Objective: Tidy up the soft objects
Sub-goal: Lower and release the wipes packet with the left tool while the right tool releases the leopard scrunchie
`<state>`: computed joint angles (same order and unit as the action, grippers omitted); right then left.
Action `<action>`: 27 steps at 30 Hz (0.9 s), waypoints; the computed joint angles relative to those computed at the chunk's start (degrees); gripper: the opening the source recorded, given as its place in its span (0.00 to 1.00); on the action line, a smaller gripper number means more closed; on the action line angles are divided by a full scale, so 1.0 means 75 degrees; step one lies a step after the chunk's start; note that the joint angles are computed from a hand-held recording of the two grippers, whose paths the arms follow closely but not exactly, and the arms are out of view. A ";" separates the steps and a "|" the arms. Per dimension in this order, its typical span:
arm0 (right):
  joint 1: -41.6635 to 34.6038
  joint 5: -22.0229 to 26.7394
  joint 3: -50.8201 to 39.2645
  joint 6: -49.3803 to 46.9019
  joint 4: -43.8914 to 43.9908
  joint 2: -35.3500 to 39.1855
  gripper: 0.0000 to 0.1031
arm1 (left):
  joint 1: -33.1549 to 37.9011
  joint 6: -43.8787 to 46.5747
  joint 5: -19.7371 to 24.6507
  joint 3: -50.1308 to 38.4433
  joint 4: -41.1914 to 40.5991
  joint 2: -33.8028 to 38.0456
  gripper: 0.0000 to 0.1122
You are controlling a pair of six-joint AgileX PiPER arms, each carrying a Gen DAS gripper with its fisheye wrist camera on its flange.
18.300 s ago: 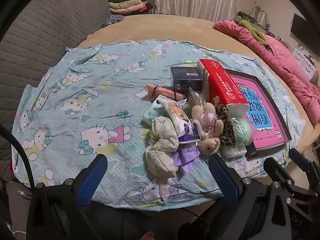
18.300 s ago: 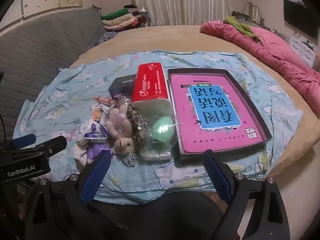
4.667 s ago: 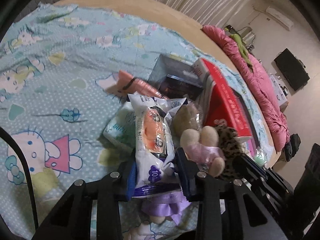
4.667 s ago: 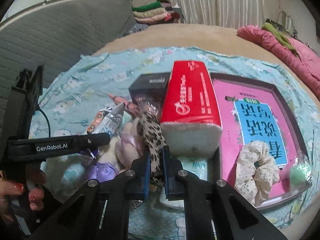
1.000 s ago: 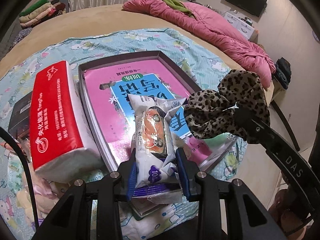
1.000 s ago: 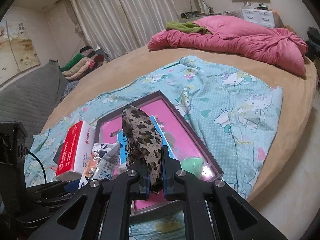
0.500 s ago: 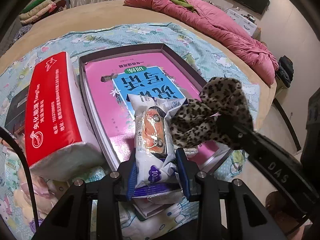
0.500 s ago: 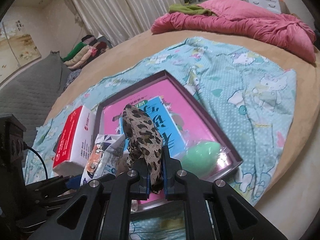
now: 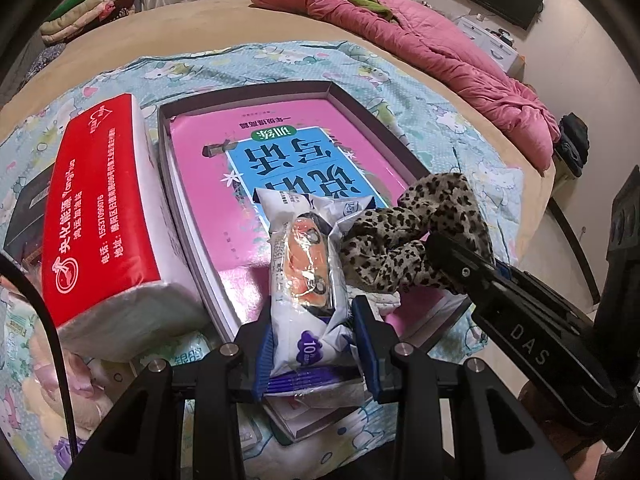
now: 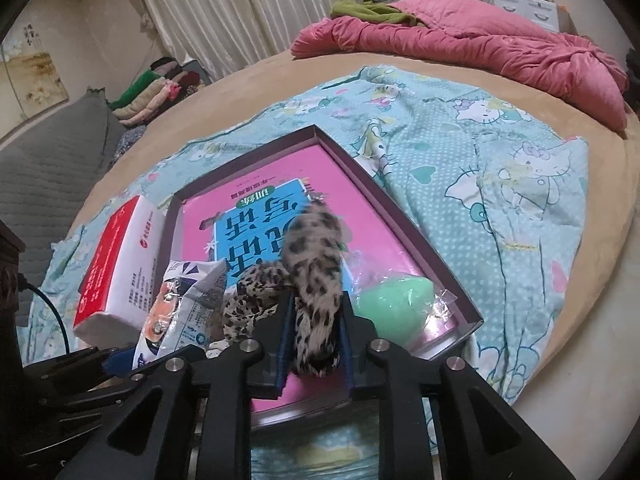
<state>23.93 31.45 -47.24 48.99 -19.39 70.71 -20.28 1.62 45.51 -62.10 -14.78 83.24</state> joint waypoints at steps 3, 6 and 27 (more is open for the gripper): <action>0.0075 0.0024 0.0005 0.0173 -0.0239 -0.0015 0.30 | 0.0018 0.0026 0.0014 -0.0023 -0.0044 0.0030 0.33; 0.0202 0.0063 0.0003 0.0496 -0.0633 -0.0066 0.35 | 0.0001 0.0027 0.0037 -0.0072 -0.0035 0.0074 0.33; 0.0468 0.0302 0.0179 0.1979 -0.1978 -0.0679 0.57 | 0.0070 0.0151 0.0090 -0.0251 -0.0267 0.0316 0.46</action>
